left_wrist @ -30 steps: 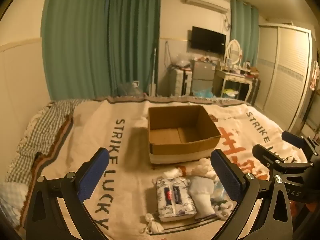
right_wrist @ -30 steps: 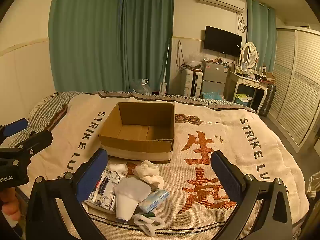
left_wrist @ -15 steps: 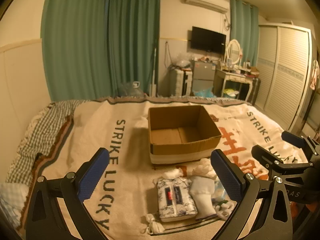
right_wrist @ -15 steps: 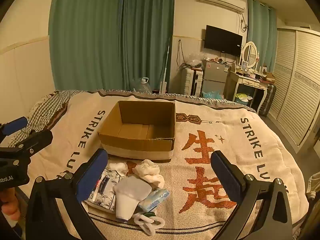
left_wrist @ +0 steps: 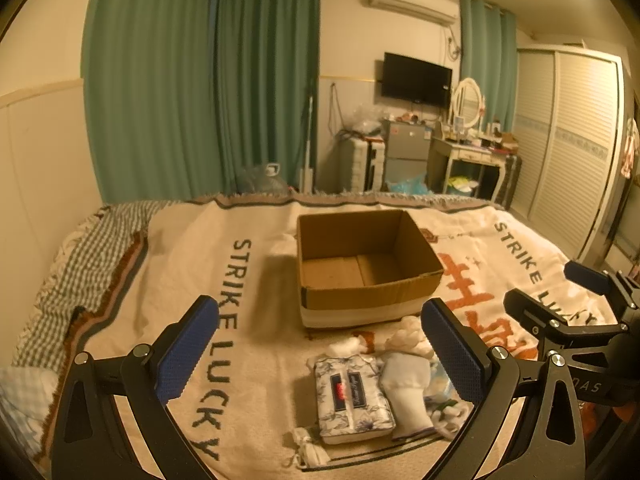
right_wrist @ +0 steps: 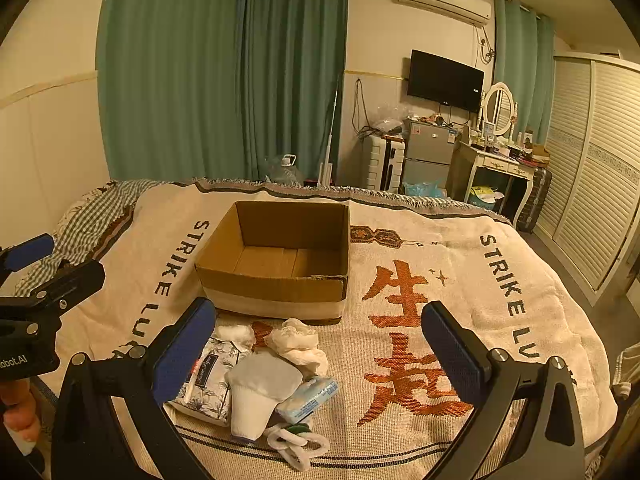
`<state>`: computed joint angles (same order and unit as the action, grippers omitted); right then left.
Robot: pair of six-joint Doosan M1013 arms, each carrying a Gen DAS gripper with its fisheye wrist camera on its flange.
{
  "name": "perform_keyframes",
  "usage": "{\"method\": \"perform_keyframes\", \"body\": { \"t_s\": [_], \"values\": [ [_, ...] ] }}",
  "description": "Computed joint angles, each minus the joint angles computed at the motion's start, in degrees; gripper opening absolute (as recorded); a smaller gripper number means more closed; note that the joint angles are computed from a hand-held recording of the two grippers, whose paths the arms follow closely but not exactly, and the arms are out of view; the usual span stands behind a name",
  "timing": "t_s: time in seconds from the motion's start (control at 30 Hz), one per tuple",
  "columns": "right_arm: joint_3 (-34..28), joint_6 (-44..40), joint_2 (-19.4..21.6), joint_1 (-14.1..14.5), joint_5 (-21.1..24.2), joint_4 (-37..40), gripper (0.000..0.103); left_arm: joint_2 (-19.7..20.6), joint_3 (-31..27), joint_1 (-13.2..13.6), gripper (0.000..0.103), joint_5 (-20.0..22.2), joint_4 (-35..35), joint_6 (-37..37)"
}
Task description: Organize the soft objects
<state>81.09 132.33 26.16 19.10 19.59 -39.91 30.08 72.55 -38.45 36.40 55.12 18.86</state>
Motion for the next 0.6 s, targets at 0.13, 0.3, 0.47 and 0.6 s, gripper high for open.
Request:
{"method": "perform_keyframes", "body": {
  "t_s": [0.13,0.3,0.47,0.6],
  "values": [
    [0.02,0.29,0.01,0.04,0.07,-0.28,0.103,0.00,0.02,-0.01,0.103,-0.06,-0.04,-0.02],
    [-0.02,0.04,0.02,0.02,0.09,-0.05,0.103,0.04,0.04,0.01,0.103,-0.05,0.14,-0.19],
    [0.17,0.11,-0.05,0.05,0.04,-0.15,0.103,0.05,0.10,0.08,0.103,-0.23,-0.17,-0.17],
    [0.44,0.64,-0.09,-0.02,-0.15,-0.57,0.103,0.03,0.17,0.13,0.103,-0.33,-0.18,-0.14]
  ]
}}
